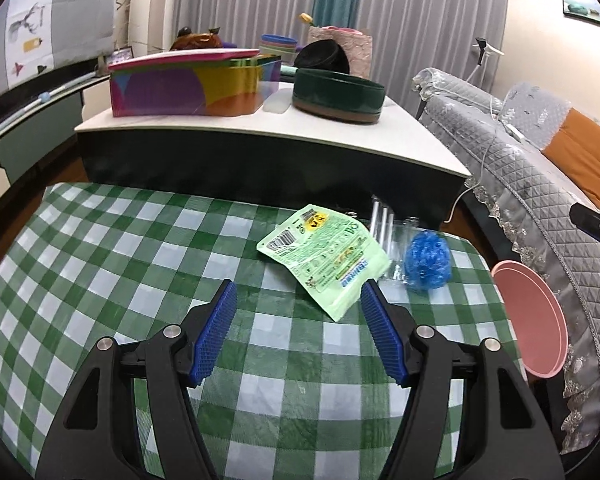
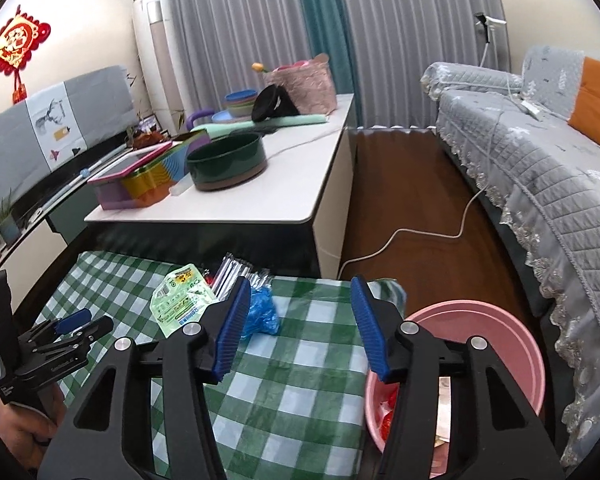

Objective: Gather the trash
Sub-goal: 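Move both open grippers from the bin back over the table, then grasp the green snack packet with the left gripper while the right gripper grasps the blue plastic bag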

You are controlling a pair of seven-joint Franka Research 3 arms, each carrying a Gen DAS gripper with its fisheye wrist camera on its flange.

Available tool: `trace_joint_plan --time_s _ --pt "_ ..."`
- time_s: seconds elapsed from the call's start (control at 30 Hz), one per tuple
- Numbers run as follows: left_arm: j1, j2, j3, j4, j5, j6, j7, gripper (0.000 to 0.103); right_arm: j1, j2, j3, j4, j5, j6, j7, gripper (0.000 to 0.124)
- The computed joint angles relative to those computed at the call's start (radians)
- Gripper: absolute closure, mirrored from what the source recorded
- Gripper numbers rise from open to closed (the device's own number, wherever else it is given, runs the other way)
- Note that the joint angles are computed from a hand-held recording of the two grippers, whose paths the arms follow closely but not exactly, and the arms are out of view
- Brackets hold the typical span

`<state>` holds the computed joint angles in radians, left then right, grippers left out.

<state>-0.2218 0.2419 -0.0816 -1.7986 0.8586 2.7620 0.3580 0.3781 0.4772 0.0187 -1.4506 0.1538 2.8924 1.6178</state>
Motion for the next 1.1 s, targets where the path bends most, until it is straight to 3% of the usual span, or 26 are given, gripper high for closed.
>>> trace_joint_plan --time_s 0.33,0.5,0.83,1.1 --pt "0.009 0.041 0.016 0.036 -0.029 0.018 0.032 0.040 0.032 0.172 -0.006 0.239 -0.021 -0.099 0.027 0.071" --pt "0.010 0.071 0.019 0.072 -0.059 -0.001 0.066 0.041 0.046 0.243 -0.011 0.339 -0.033 -0.134 0.040 0.066" --pt "0.010 0.122 0.037 0.153 -0.095 -0.022 0.118 0.042 0.056 0.404 -0.008 0.588 -0.050 -0.269 0.048 0.058" --pt "0.022 0.188 0.048 0.235 -0.134 0.013 0.190 0.042 0.063 0.521 -0.013 0.777 -0.063 -0.375 0.068 0.056"
